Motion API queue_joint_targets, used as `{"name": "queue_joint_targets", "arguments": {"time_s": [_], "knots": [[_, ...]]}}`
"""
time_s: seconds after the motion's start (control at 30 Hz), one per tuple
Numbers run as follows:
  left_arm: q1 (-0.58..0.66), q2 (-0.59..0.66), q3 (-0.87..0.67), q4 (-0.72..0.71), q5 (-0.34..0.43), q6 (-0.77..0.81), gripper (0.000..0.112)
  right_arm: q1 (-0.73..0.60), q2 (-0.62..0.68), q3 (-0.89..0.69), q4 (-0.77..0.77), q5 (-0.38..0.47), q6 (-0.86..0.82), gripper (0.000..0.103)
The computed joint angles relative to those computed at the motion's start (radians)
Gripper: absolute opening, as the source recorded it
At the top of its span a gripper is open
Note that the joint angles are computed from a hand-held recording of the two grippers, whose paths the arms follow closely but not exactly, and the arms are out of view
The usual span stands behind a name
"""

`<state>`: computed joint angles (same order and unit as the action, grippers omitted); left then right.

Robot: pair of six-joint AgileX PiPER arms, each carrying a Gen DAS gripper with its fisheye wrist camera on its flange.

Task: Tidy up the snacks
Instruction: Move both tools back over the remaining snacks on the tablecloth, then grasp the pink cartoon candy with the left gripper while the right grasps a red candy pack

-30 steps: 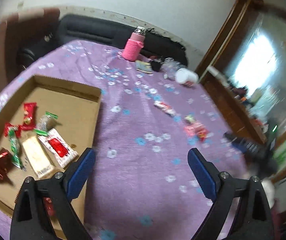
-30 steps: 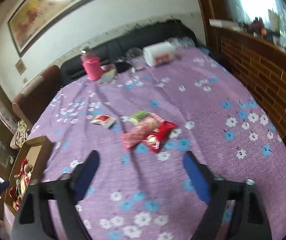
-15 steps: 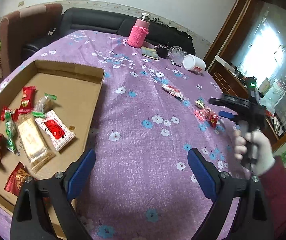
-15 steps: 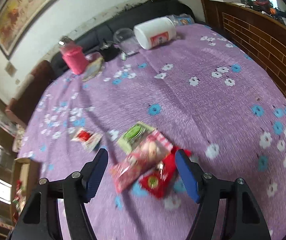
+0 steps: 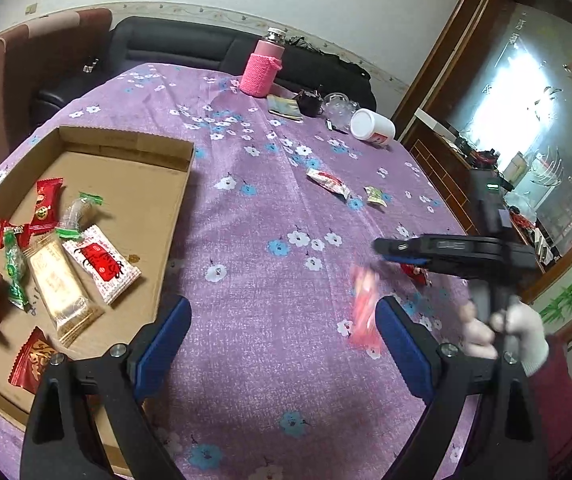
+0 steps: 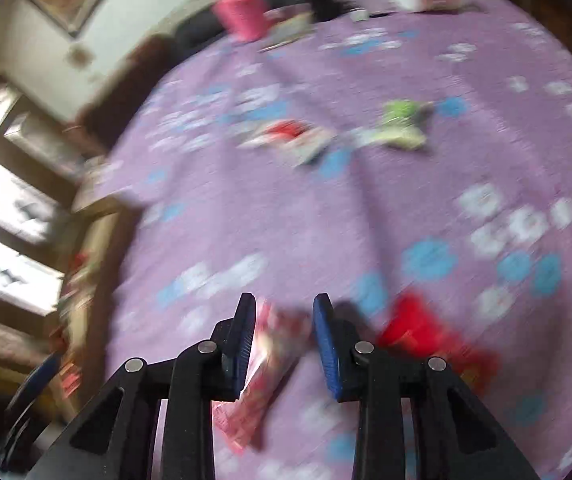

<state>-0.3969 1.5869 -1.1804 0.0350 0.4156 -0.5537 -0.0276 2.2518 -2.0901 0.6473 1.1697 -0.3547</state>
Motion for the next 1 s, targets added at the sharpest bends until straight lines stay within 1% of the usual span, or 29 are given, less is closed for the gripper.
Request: {"name": "queue_joint_targets", "arguments": {"time_s": [0.07,0.1,0.13,0.17,0.23,0.27,0.37,0.47,0.57,0.63,0.67,0.7,0.73,0.77,0.8,0.83,0.87,0.9,0.93,1.0], "knots": [[-0.004,0.004,-0.001,-0.014,0.004,0.015,0.093,-0.036,-0.120,0.168,0.031,-0.102,-0.057,0.047],[-0.006,0.008,-0.004,-0.024,0.005,0.025,0.093,-0.045,-0.167,0.229,0.016,-0.152,-0.072,0.055],[-0.009,0.009,-0.001,-0.031,0.003,0.033,0.093,-0.051,-0.199,0.270,-0.012,-0.192,-0.075,0.056],[-0.015,0.012,0.000,-0.037,0.001,0.042,0.093,-0.060,-0.235,0.320,-0.038,-0.229,-0.084,0.056],[-0.029,0.027,-0.007,-0.061,0.001,0.074,0.093,-0.076,-0.255,0.357,-0.041,-0.235,-0.108,0.056],[-0.035,0.036,-0.012,-0.078,0.002,0.096,0.093,-0.076,-0.272,0.390,-0.062,-0.253,-0.122,0.056],[-0.062,0.074,-0.036,-0.140,0.013,0.173,0.093,-0.040,-0.271,0.417,-0.177,-0.335,-0.122,0.056],[-0.086,0.107,-0.065,-0.168,0.035,0.212,0.091,-0.015,-0.243,0.425,-0.239,-0.391,-0.125,0.056],[-0.104,0.141,-0.109,-0.165,0.064,0.231,0.085,-0.006,-0.206,0.399,-0.257,-0.406,-0.128,0.056],[-0.119,0.176,-0.157,-0.133,0.090,0.225,0.085,-0.004,-0.202,0.400,-0.248,-0.411,-0.138,0.056],[-0.128,0.196,-0.184,-0.101,0.108,0.206,0.085,-0.004,-0.200,0.400,-0.244,-0.409,-0.146,0.056],[-0.135,0.211,-0.205,-0.081,0.120,0.195,0.085,-0.002,-0.208,0.416,-0.246,-0.424,-0.148,0.053],[-0.147,0.240,-0.241,-0.051,0.139,0.185,0.085,0.007,-0.197,0.404,-0.261,-0.429,-0.133,0.046],[-0.153,0.260,-0.265,-0.034,0.153,0.177,0.085,0.007,-0.198,0.403,-0.268,-0.430,-0.130,0.042],[-0.159,0.281,-0.289,-0.025,0.167,0.178,0.085,0.003,-0.183,0.380,-0.257,-0.413,-0.136,0.033],[-0.158,0.310,-0.326,-0.041,0.185,0.206,0.084,-0.002,-0.180,0.372,-0.247,-0.399,-0.145,0.028],[-0.160,0.332,-0.353,-0.051,0.198,0.223,0.080,-0.004,-0.176,0.364,-0.246,-0.388,-0.151,0.028],[-0.164,0.348,-0.374,-0.048,0.215,0.226,0.071,-0.003,-0.176,0.362,-0.245,-0.384,-0.157,0.028],[-0.169,0.376,-0.412,-0.037,0.246,0.232,0.065,-0.002,-0.182,0.371,-0.246,-0.384,-0.167,0.029],[-0.186,0.421,-0.472,0.011,0.308,0.214,0.033,-0.001,-0.196,0.389,-0.242,-0.385,-0.187,0.029]]}}
